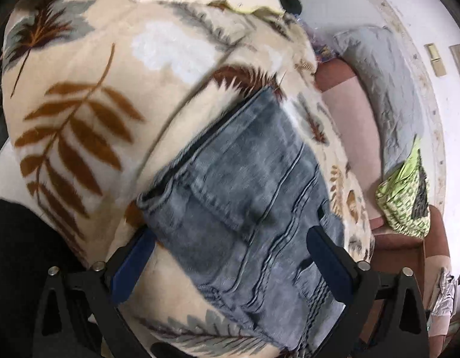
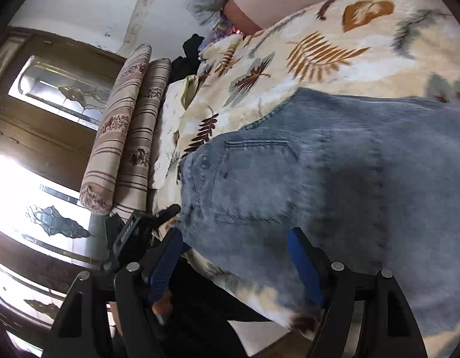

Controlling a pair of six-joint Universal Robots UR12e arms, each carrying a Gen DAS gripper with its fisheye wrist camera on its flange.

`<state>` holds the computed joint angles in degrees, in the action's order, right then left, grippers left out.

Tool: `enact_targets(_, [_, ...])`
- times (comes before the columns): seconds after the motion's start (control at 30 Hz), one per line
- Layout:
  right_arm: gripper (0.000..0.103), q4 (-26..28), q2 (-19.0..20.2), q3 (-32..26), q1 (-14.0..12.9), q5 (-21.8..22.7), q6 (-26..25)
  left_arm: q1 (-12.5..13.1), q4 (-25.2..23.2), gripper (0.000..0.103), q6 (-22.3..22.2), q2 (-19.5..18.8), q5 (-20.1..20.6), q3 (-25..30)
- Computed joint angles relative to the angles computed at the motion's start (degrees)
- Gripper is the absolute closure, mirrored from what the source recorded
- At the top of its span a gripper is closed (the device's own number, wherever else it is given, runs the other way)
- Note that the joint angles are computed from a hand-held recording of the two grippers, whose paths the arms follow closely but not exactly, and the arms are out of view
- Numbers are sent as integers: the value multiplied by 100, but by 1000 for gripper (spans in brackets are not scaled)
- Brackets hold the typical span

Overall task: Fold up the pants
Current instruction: 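Grasp the jeans hem end with the left gripper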

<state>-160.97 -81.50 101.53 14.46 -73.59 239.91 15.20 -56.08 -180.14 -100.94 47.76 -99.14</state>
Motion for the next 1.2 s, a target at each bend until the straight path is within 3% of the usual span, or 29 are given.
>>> enact_targets(0.03, [27, 63, 96, -102, -22, 55, 65, -10, 67, 25, 49, -14, 52, 19])
enact_targets(0.1, [27, 117, 234, -240, -54, 126, 131, -54, 93, 72, 128, -44, 363, 79])
enact_targets(0.17, [27, 104, 351, -325, -86, 165, 402, -43, 207, 82, 157, -73, 440, 51])
enact_targets(0.3, [27, -479, 640, -372, -173, 441, 926, 9, 383, 82, 225, -63, 322, -57])
enact_targets(0.37, [26, 100, 794, -454, -216, 577, 859, 15, 440, 82, 249, -57, 310, -92])
enact_targets(0.47, [27, 268, 777, -547, -259, 660, 1047, 25, 345, 82, 316, -95, 237, -50])
enact_targets(0.6, [24, 338, 796, -791, -187, 516, 584, -2, 360, 81, 392, -77, 369, -43])
enact_targets(0.7, [17, 1040, 985, -930, -159, 645, 216, -61, 377, 81, 450, -68, 558, -15])
enact_targets(0.83, [18, 1143, 874, -1062, -100, 441, 95, -120, 398, 81, 561, -56, 780, 18])
enact_targets(0.93, [18, 1231, 835, -1206, 2, 99, -291, -167, 486, 81, 611, -31, 942, 3])
enact_targets(1.03, [17, 1789, 1019, -1265, -34, 497, -313, -182, 439, 81, 657, -39, 1005, 32])
enact_targets(1.2, [17, 2010, 967, -1452, -40, 506, -360, -217, 457, 81, 750, -51, 1127, 58])
